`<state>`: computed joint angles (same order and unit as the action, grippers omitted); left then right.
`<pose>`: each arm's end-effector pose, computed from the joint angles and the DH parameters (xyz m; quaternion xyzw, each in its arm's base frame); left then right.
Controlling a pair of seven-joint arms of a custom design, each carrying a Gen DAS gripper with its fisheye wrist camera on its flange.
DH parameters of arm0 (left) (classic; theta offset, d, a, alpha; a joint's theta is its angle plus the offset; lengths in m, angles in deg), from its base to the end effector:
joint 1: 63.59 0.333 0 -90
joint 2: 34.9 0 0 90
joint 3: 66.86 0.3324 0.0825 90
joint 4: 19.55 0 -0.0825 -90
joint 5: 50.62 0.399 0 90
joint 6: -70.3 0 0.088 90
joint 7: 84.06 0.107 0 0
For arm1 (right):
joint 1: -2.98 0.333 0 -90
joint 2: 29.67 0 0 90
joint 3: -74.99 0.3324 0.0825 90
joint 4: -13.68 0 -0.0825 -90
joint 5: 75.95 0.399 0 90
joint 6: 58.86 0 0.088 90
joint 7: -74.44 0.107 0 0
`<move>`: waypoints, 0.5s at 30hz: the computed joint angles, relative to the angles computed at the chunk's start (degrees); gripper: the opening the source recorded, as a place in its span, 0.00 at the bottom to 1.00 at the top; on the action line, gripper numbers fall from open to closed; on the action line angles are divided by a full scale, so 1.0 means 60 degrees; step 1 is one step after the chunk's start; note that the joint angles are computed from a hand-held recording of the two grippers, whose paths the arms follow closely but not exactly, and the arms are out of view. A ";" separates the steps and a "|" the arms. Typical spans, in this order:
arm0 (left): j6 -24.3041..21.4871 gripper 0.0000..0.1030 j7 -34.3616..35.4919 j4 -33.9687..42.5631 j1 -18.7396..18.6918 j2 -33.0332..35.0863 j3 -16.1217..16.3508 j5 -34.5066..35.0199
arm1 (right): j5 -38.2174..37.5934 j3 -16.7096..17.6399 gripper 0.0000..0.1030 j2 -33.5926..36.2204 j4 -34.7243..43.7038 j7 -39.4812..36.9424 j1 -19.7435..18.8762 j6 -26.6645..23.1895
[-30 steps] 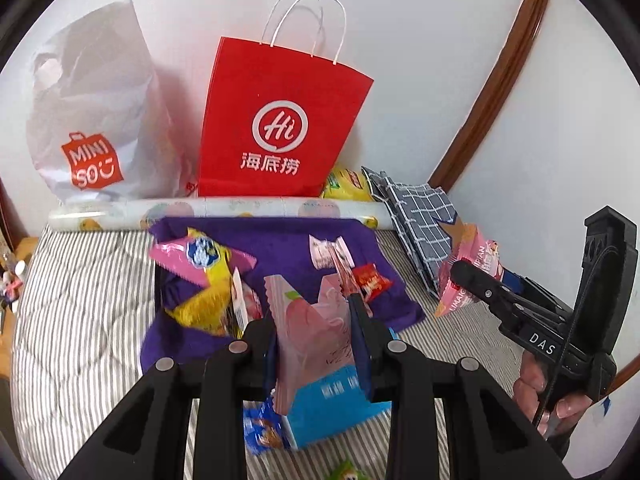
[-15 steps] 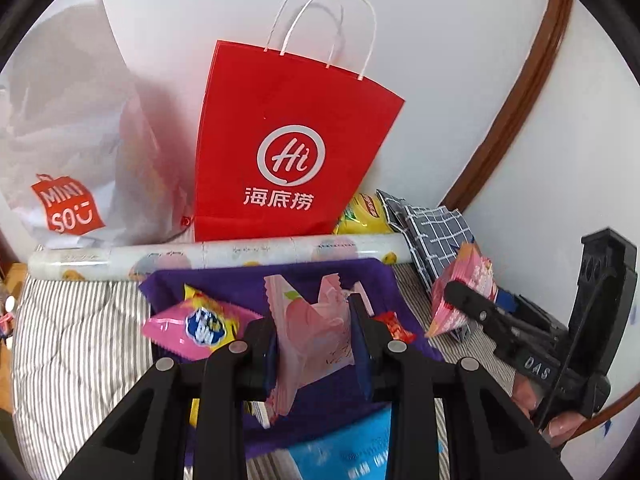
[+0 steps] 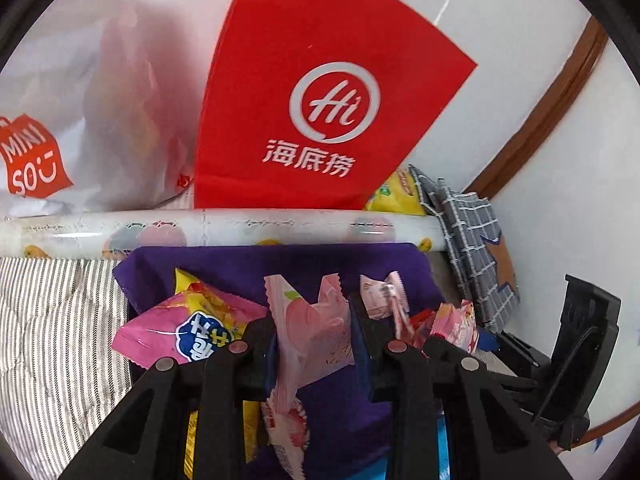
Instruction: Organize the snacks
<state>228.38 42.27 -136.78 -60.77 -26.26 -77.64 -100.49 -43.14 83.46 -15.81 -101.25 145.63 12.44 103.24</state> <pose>0.6246 -0.0511 0.4274 -0.6464 0.6682 -0.3609 0.0738 0.6279 0.1687 0.4035 -0.7109 0.6240 -0.0705 0.3166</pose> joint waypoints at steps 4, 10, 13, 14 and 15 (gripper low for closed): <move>-0.0086 0.28 -0.0352 0.0107 -0.0005 0.0183 0.0032 0.0401 | -0.0323 -0.0078 0.63 0.0174 0.0103 0.0273 0.0044 -0.0301; -0.0245 0.28 -0.0798 0.0198 0.0073 0.0301 0.0016 0.0811 | -0.0181 -0.0004 0.68 0.0197 0.0122 0.0205 -0.0042 -0.0382; -0.0331 0.28 -0.0936 0.0218 0.0092 0.0326 0.0005 0.0986 | -0.0105 0.0020 0.71 0.0176 0.0144 0.0101 -0.0058 -0.0472; -0.0345 0.28 -0.0988 0.0213 0.0091 0.0327 0.0006 0.1052 | -0.0104 0.0021 0.72 0.0162 0.0137 0.0057 -0.0048 -0.0466; -0.0366 0.28 -0.1054 0.0222 0.0082 0.0343 0.0009 0.1141 | -0.0154 0.0004 0.73 0.0147 0.0125 0.0043 -0.0019 -0.0449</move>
<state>226.18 35.95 -135.45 -60.28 -24.21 -77.59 -93.65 -44.06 83.48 -14.92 -100.50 145.89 12.33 100.55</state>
